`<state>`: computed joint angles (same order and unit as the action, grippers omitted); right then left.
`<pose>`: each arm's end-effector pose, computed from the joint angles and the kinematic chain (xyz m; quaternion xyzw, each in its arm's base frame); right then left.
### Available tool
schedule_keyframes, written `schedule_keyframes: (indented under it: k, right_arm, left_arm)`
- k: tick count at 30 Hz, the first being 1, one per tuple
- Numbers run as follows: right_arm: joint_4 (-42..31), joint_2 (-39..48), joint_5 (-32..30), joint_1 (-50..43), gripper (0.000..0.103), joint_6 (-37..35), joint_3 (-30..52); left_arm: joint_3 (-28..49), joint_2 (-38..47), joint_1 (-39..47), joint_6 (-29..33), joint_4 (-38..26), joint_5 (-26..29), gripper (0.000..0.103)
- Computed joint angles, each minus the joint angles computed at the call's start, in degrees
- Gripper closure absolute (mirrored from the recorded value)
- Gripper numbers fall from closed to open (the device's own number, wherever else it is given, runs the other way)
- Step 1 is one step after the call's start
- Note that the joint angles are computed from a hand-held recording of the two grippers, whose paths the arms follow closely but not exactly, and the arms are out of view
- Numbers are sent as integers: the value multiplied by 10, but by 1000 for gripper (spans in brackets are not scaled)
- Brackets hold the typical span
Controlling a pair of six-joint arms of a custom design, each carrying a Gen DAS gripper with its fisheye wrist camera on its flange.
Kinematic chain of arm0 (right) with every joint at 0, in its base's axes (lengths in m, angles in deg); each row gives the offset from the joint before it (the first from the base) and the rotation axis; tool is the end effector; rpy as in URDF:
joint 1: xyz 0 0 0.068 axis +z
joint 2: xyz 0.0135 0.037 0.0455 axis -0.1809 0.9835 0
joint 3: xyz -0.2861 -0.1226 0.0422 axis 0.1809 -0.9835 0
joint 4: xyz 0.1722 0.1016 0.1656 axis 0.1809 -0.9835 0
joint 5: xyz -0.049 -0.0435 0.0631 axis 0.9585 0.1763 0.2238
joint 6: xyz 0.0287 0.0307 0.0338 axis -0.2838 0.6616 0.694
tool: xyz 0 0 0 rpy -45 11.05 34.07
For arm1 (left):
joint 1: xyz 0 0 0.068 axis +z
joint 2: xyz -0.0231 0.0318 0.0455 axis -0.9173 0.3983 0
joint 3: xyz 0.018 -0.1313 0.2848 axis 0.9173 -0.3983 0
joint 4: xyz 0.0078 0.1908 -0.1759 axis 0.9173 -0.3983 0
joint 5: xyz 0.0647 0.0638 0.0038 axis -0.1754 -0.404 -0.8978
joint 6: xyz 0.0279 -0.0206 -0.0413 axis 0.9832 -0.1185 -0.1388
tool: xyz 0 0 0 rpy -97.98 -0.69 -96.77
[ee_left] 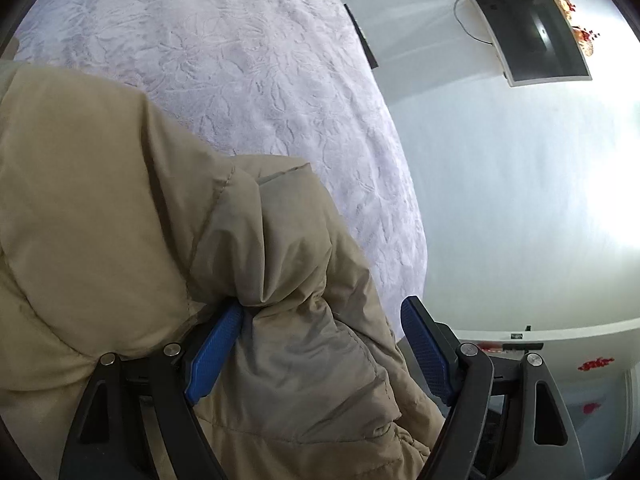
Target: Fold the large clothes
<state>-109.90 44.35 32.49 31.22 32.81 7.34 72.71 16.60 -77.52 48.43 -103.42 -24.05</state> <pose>0.1149 0.1121 0.2995 0.1557 0.9029 0.3716 0.1500 0.2562 -0.0766 0.3746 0.0081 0.9073 -0.4193 0.0302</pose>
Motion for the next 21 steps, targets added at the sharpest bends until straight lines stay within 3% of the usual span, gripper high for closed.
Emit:
schedule_keyframes:
  k: [2, 4, 6, 9, 10, 12, 16, 21]
  right_arm:
    - [-18, -10, 23, 10, 36, -2, 24]
    - [-27, 5, 60, 39, 35, -9, 65]
    - [-67, -4, 31, -4, 32, -59, 90]
    - [-94, 73, 36, -16, 31, -121, 129]
    - [-115, 89, 43, -18, 42, -132, 143]
    - [-130, 93, 51, -28, 87, -144, 120]
    - [-113, 82, 41, -73, 88, -149, 45]
    - [-37, 67, -40, -146, 86, -137, -60]
  left_arm:
    - [12, 1, 12, 20, -28, -4, 22]
    - [-24, -5, -17, -15, 26, -20, 22]
    - [-19, 16, -43, -45, 63, -35, 22]
    - [-20, 21, -47, -48, 68, -47, 22]
    - [-13, 22, -50, -51, 63, -54, 22]
    - [-4, 17, -52, -50, 57, -72, 22]
    - [29, -23, -27, -4, 14, -118, 22]
    - [35, -90, 31, 61, -34, -200, 22]
